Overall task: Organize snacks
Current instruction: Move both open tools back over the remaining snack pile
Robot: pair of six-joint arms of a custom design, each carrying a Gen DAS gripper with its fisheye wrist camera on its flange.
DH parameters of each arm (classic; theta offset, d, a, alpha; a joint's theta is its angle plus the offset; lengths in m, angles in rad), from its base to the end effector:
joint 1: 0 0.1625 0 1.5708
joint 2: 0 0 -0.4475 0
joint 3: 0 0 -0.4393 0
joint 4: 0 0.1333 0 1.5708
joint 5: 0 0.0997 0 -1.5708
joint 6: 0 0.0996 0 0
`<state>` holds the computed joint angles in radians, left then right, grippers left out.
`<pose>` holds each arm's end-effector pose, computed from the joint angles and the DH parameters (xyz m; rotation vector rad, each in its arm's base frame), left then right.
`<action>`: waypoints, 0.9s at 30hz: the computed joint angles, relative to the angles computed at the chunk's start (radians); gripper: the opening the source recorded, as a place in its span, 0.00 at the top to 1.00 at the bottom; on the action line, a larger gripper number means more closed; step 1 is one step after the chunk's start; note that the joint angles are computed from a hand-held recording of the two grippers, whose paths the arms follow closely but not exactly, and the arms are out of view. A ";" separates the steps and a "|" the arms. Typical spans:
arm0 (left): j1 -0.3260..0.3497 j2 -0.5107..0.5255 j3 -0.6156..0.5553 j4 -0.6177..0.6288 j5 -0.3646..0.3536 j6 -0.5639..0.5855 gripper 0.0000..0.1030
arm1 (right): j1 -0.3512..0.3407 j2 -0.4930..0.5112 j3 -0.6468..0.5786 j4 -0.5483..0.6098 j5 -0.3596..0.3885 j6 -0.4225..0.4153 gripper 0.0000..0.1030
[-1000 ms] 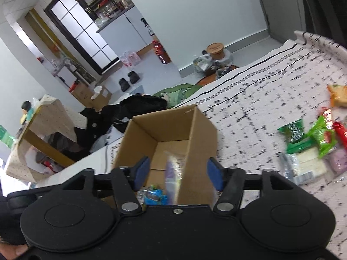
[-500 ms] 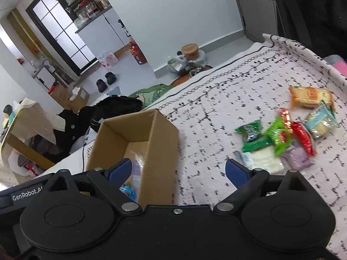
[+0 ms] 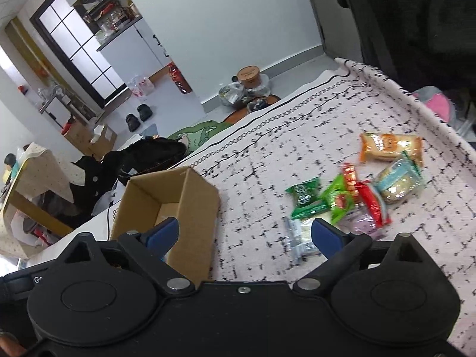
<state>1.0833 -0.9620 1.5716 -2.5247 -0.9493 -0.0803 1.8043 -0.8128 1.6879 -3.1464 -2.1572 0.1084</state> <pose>-0.1763 -0.7410 0.2355 0.3780 2.5386 -0.6582 0.2424 -0.6813 0.1511 -0.1188 -2.5103 1.0275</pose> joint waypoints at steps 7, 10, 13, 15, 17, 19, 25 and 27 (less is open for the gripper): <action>-0.027 0.015 0.002 -0.011 0.028 0.003 0.00 | -0.017 -0.037 0.032 -0.007 -0.003 -0.001 0.00; -0.035 0.022 0.002 -0.018 0.031 0.013 0.00 | -0.024 -0.056 0.044 0.002 -0.007 0.006 0.00; -0.043 0.030 0.004 -0.025 0.038 0.023 0.00 | -0.031 -0.075 0.058 -0.001 -0.016 0.008 0.00; -0.048 0.037 0.005 -0.029 0.045 0.027 0.00 | -0.040 -0.094 0.066 0.002 -0.012 0.022 0.00; -0.055 0.045 0.005 -0.034 0.052 0.034 0.00 | -0.048 -0.112 0.078 -0.008 -0.020 0.035 0.00; -0.060 0.052 0.002 -0.027 0.047 0.027 0.00 | -0.055 -0.126 0.089 -0.025 -0.026 0.032 0.00; -0.073 0.080 -0.013 -0.013 0.029 0.023 0.00 | -0.080 -0.168 0.120 -0.045 -0.024 0.037 0.00; -0.078 0.093 -0.019 -0.013 0.021 0.020 0.00 | -0.090 -0.177 0.125 -0.041 -0.030 0.059 0.00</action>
<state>1.0056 -0.8694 1.5521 -2.5374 -0.9284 -0.0604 1.7141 -0.9901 1.8127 -3.1875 -2.1871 0.1672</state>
